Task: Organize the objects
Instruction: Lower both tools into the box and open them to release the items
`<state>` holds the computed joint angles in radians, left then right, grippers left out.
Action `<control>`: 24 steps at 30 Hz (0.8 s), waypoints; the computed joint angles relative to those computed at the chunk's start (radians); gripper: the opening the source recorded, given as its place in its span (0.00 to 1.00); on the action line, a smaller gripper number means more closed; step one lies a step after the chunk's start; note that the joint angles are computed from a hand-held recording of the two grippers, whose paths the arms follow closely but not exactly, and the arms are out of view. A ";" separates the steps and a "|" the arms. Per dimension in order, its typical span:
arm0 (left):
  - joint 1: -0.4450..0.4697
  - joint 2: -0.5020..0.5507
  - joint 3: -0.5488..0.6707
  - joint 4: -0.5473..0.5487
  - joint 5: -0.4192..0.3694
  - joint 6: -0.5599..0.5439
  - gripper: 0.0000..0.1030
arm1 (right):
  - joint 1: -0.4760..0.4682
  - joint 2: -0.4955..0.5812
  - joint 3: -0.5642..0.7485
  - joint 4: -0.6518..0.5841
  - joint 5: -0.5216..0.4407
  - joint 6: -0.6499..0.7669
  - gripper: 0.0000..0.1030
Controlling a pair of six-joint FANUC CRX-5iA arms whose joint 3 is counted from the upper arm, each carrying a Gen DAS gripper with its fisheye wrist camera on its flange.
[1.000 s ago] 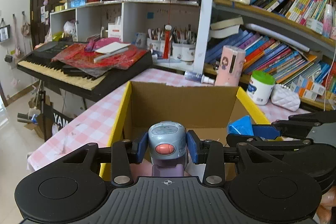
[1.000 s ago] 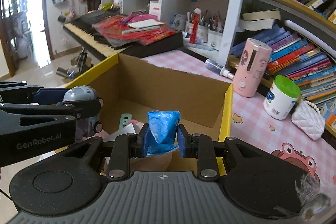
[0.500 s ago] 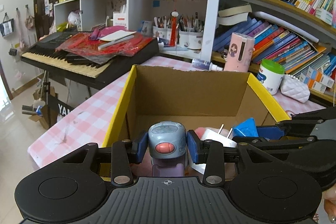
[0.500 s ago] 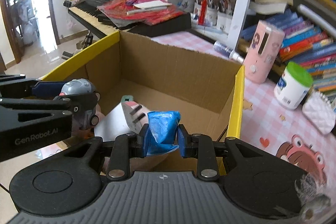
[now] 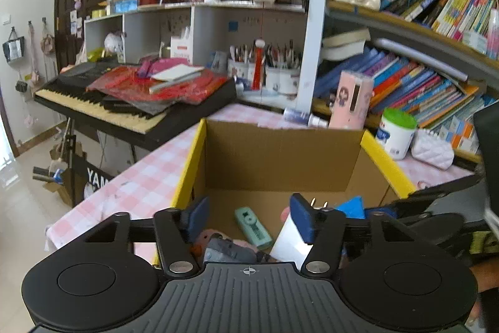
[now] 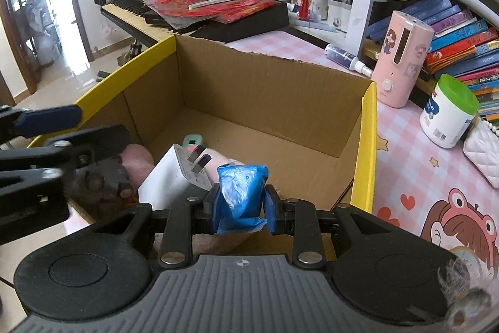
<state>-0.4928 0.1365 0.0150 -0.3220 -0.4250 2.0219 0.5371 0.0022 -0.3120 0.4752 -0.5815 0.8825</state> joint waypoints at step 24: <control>-0.047 -0.158 -0.093 -0.247 -0.009 0.309 0.90 | 0.058 -0.219 -0.326 0.787 -0.008 -0.814 0.76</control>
<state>-0.5398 -0.0213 -0.0778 -0.5688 -0.4344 2.3304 0.5948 -0.2170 -0.6380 1.2622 -0.5892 0.0687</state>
